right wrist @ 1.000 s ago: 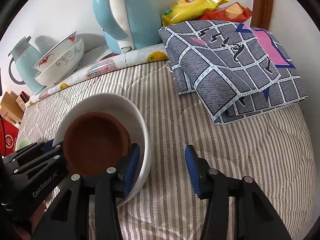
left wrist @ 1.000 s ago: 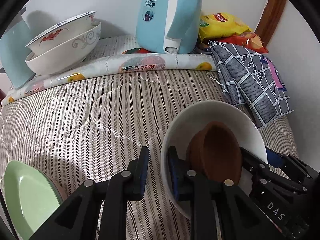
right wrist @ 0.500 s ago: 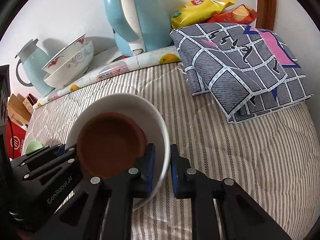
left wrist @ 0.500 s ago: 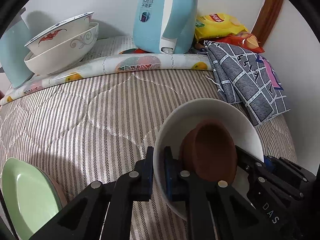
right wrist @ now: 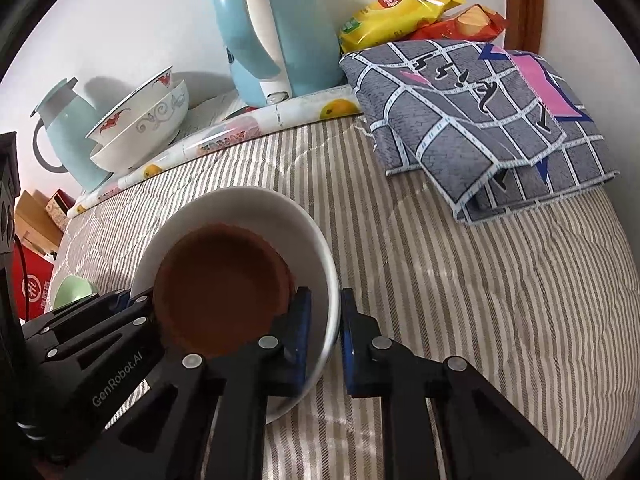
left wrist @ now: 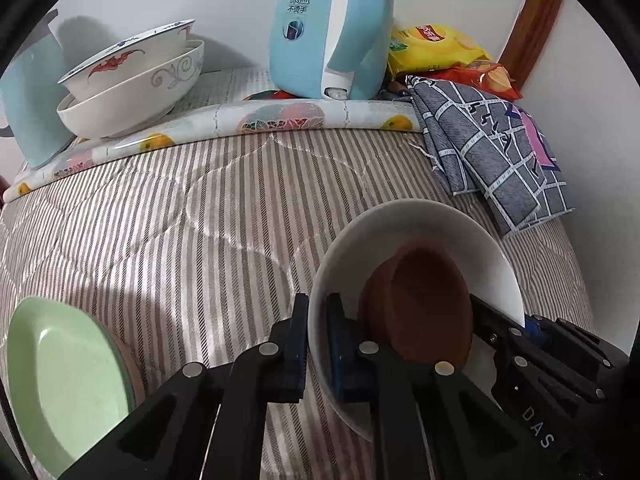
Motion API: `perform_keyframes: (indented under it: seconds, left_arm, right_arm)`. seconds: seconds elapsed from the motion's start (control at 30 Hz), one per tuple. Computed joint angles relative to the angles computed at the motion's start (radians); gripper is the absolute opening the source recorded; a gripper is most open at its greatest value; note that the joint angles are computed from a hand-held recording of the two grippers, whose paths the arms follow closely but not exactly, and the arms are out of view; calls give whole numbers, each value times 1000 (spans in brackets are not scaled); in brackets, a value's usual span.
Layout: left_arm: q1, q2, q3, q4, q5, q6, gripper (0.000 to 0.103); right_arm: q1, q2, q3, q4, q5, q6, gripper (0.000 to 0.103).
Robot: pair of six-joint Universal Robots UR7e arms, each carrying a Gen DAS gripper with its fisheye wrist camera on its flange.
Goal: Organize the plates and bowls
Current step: 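Lift the white bowl with the left tool and carry it toward the plate stack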
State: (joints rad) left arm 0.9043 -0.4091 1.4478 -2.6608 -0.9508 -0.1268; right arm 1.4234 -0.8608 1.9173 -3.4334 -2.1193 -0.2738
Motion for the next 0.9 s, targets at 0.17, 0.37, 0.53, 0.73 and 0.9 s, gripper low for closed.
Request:
perform_keyframes:
  seconds: [0.17, 0.37, 0.53, 0.73, 0.9]
  left_arm:
    - [-6, -34, 60, -13, -3, -3, 9]
    - [-12, -76, 121, -32, -9, -7, 9]
    - [-15, -110, 172, -49, -12, -17, 9]
    - [-19, -131, 201, -66, -14, -18, 9]
    - [-22, -143, 211, -71, -14, -19, 9]
  right_arm:
    - [3, -5, 42, -33, -4, 19, 13]
    - [21, -12, 84, -58, -17, 42, 13]
    - [44, -9, 111, -81, -41, 46, 13]
    - [62, -12, 128, -93, -57, 50, 13]
    - [69, -14, 134, -104, -60, 48, 13]
